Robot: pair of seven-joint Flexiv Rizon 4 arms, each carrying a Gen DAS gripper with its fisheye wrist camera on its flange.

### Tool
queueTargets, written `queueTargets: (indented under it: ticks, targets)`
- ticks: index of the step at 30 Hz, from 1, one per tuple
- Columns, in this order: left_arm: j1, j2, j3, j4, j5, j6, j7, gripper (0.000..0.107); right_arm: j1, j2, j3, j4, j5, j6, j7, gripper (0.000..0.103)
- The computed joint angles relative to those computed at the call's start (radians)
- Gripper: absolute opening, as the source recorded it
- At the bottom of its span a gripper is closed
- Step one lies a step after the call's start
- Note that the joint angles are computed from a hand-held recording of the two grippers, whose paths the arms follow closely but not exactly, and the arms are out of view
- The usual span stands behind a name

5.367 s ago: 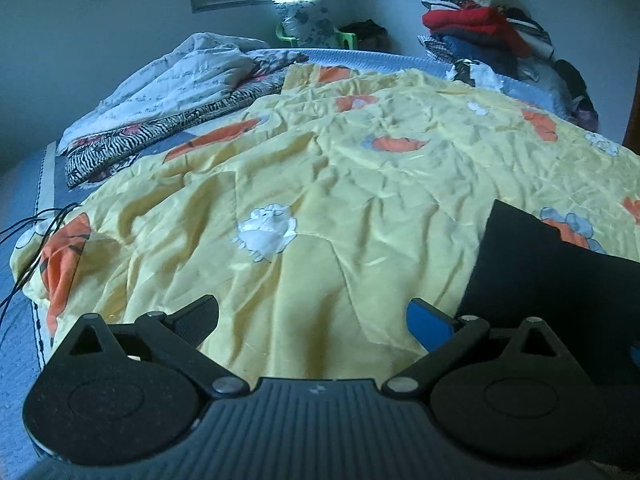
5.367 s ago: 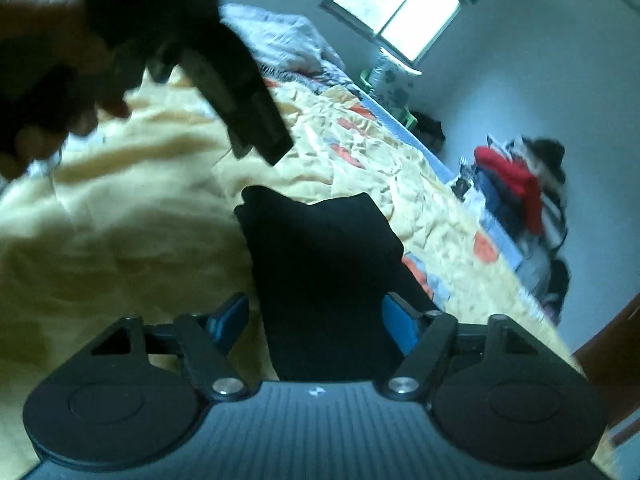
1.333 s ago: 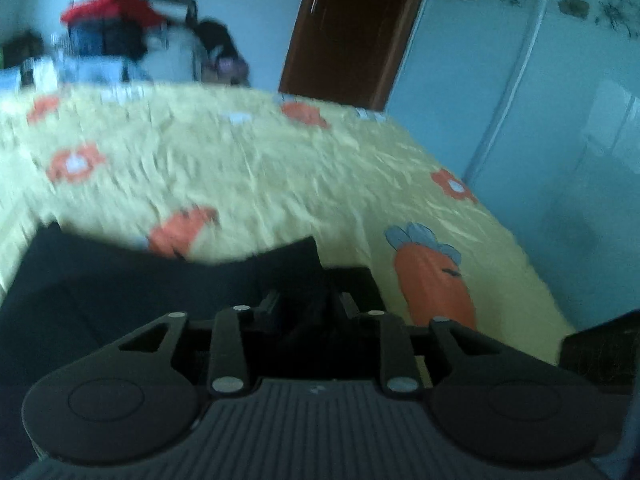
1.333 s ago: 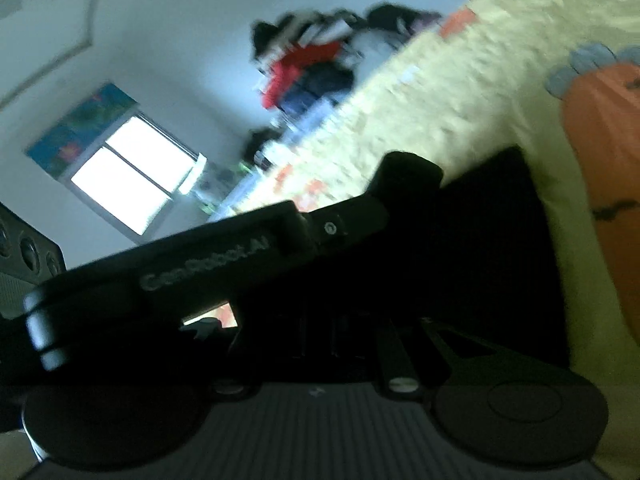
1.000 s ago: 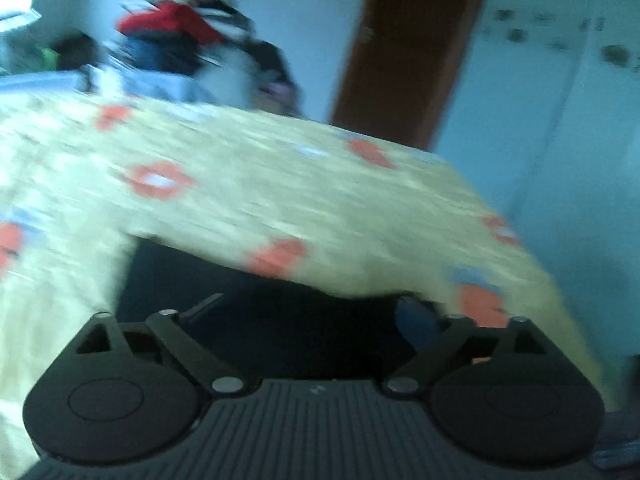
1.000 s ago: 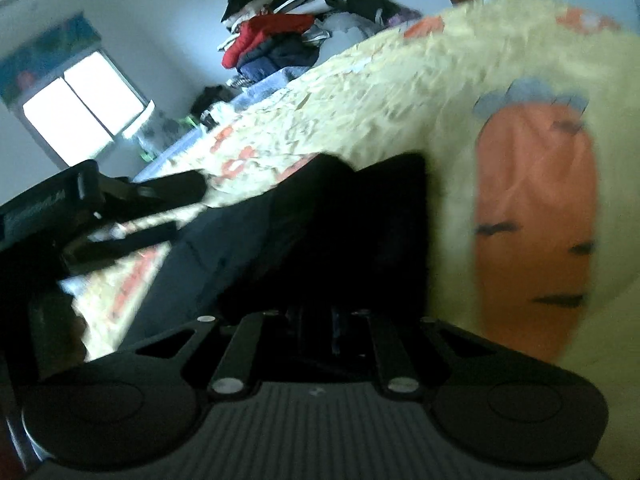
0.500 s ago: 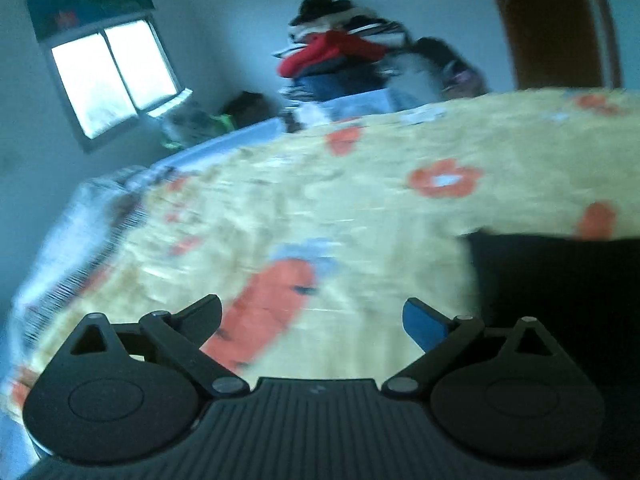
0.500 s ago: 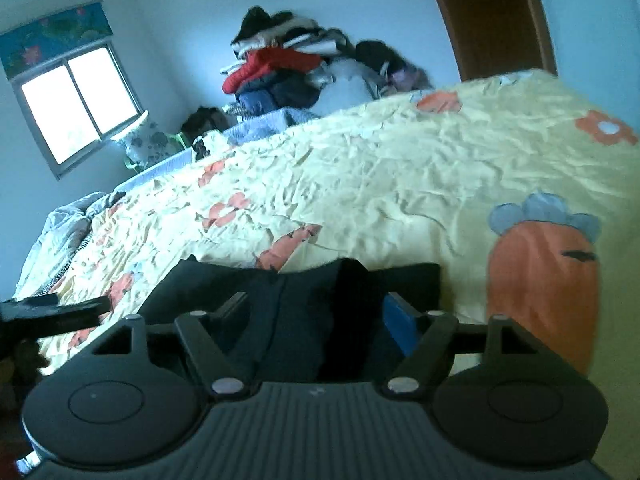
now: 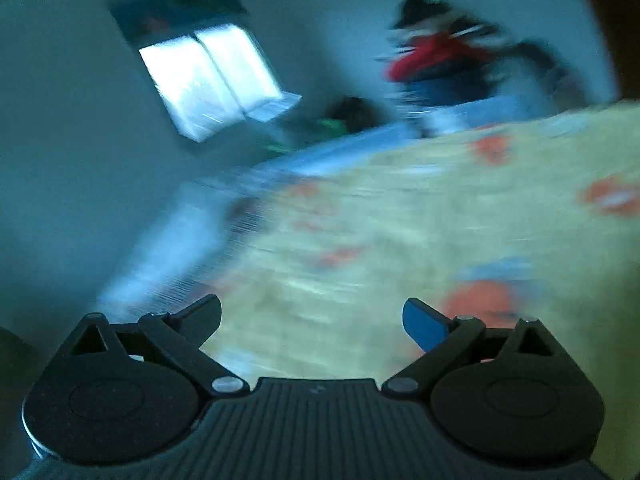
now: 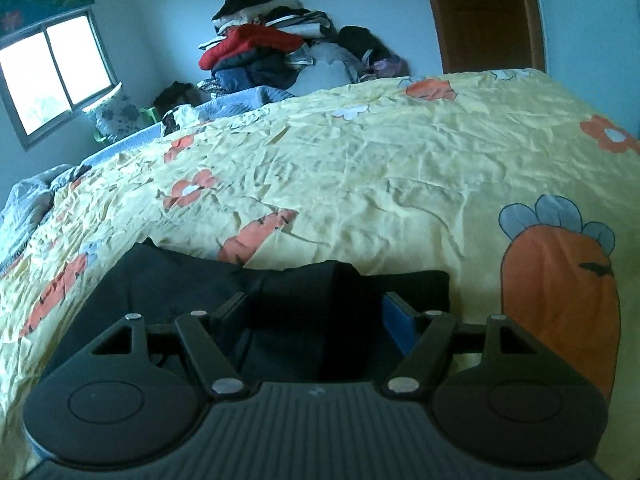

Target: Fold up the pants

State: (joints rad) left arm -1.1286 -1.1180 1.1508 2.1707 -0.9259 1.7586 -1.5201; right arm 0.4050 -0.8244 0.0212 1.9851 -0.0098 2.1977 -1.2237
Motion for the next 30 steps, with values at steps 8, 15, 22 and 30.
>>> queueTargets:
  ticks: [8, 15, 22, 30]
  targets:
    - [0.149, 0.235, -0.398, -0.039, 0.128, 0.224, 0.085, 0.099, 0.103, 0.029, -0.083, 0.021, 0.105, 0.006, -0.098, 0.01]
    - [0.163, 0.212, -0.487, -0.057, 0.097, 0.326, 0.171, 0.099, 0.059, 0.047, -0.021, 0.03, 0.187, 0.02, -0.173, 0.011]
    - [0.269, 0.271, -0.633, -0.06, 0.105, 0.383, 0.201, 0.1, -0.329, 0.043, 0.235, 0.157, -0.248, 0.074, 0.184, 0.061]
    - [0.362, 0.307, -0.774, -0.058, 0.136, 0.46, 0.243, 0.1, -0.465, 0.012, 0.277, 0.217, -0.566, 0.121, 0.385, 0.06]
